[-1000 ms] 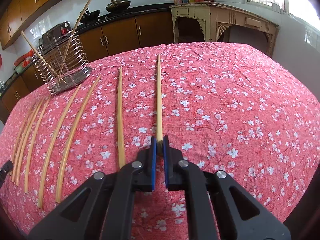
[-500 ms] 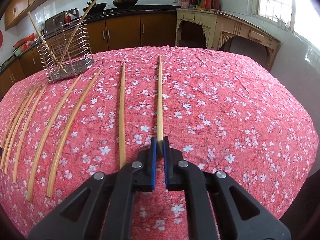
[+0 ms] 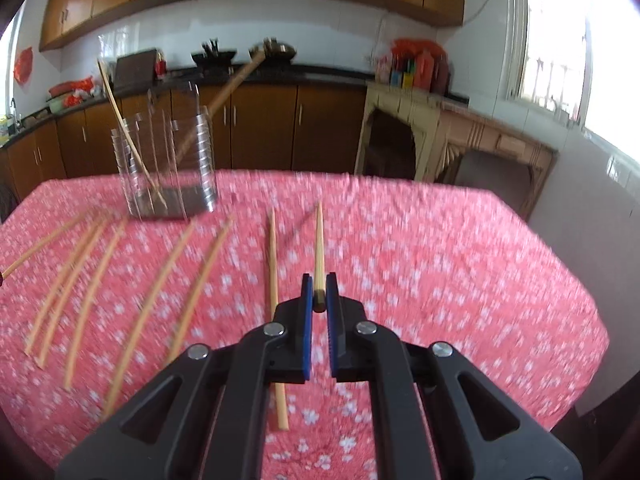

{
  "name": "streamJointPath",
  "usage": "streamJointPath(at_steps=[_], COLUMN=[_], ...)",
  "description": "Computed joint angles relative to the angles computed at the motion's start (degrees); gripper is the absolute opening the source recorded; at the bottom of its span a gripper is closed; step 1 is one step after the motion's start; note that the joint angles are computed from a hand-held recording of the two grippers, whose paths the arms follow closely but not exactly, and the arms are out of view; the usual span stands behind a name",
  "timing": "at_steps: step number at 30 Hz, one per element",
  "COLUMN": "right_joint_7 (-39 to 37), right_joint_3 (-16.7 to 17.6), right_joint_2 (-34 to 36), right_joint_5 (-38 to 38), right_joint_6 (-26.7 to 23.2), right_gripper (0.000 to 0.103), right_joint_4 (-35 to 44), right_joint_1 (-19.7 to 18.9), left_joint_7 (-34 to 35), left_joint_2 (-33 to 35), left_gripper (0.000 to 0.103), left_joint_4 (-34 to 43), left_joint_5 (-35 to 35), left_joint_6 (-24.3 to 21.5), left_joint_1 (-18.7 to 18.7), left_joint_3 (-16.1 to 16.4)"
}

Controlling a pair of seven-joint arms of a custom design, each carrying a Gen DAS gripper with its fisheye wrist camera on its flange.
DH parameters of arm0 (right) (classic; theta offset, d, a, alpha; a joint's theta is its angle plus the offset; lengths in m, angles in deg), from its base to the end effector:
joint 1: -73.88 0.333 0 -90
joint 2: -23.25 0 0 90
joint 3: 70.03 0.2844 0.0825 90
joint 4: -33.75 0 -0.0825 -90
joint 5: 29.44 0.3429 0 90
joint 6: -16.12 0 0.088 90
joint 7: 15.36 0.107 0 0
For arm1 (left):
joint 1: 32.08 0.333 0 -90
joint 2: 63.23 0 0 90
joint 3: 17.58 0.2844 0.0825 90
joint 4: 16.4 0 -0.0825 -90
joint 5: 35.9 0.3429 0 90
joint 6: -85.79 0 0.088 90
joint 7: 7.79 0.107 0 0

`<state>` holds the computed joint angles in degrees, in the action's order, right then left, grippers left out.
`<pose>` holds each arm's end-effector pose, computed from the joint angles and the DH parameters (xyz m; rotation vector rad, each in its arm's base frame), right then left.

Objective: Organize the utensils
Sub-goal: 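Lift the left gripper's chopstick over the wire holder while the right gripper carries its own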

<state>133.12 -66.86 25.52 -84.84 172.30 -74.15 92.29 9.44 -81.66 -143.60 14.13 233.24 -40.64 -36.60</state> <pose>0.5250 0.2401 0.5471 -1.7083 1.5470 -0.9662 0.4103 -0.2458 0.5522 -1.7467 1.4816 -0.8002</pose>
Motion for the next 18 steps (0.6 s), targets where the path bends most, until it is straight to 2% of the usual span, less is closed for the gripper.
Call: streamJointPath(at_steps=[4, 10, 18], right_joint_7=[1.7, 1.4, -4.9], right_joint_3=[0.0, -0.4, -3.0], right_joint_2=[-0.2, 1.6, 7.1], right_joint_5=[-3.8, -4.6, 2.1], right_joint_6=[0.6, 2.5, 2.7], right_gripper=[0.007, 0.007, 0.007], right_joint_4=[3.2, 10.2, 20.3], right_joint_1=[0.2, 0.1, 2.4], left_joint_7=[-0.8, -2.5, -2.0], left_joint_2=[-1.7, -2.6, -0.6], left_gripper=[0.006, 0.006, 0.006], left_joint_4=[1.6, 5.1, 9.5], left_joint_5=[3.1, 7.6, 8.3], left_joint_6=[1.0, 1.9, 4.2], left_joint_1=[1.6, 4.3, 6.1], left_joint_3=[0.0, -0.2, 1.0])
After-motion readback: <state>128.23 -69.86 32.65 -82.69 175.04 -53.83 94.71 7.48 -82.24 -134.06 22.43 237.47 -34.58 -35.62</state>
